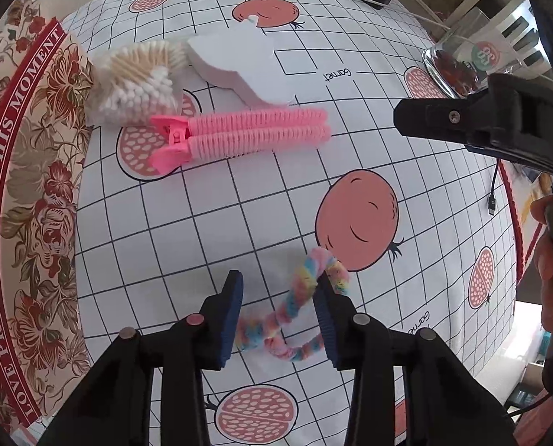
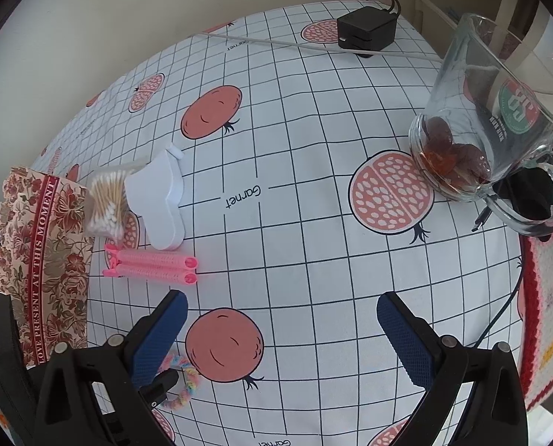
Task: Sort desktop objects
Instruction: 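Grasp the rainbow pipe-cleaner loop with the left tool, then grasp the pink hair roller with the right tool while the left tool holds the loop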
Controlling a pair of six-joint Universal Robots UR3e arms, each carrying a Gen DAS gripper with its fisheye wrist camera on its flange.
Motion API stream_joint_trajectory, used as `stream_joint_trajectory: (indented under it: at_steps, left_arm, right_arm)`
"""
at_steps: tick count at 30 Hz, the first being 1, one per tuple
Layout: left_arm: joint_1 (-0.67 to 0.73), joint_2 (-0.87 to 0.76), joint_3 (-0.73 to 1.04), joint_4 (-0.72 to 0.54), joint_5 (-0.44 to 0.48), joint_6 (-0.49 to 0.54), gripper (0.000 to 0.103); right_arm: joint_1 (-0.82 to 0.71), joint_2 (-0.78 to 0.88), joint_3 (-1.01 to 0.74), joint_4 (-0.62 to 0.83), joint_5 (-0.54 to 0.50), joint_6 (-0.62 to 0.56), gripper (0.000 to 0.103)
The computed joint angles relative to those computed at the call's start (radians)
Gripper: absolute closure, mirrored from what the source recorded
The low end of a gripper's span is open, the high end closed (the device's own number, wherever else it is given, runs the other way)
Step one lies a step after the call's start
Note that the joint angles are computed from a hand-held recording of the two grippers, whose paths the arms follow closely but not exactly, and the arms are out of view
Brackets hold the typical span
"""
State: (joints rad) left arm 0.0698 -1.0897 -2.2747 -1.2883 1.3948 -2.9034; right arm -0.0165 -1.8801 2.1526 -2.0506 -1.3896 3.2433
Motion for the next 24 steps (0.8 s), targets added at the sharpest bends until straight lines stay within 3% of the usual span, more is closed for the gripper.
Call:
stream_joint_trajectory:
  at_steps: [3, 6, 12, 20, 24]
  left_arm:
    - [0.022, 0.013, -0.009, 0.003, 0.009, 0.015, 0.089]
    - [0.061, 0.038, -0.018, -0.003, 0.013, 0.037, 0.094]
    - [0.173, 0.122, -0.027, -0.021, 0.015, 0.060, 0.095]
    - [0.390, 0.243, -0.038, -0.066, 0.022, 0.064, 0.095]
    - [0.407, 0.319, -0.075, -0.078, 0.077, 0.035, 0.095]
  right_arm:
    - [0.018, 0.013, -0.002, -0.023, -0.002, 0.020, 0.000]
    - [0.043, 0.023, 0.001, -0.087, -0.011, 0.066, 0.000]
    - [0.054, 0.007, 0.026, -0.206, 0.049, 0.107, 0.000]
    - [0.190, 0.079, 0.035, -0.431, 0.012, 0.097, 0.000]
    - [0.226, 0.141, 0.068, -0.550, 0.028, 0.084, 0.001]
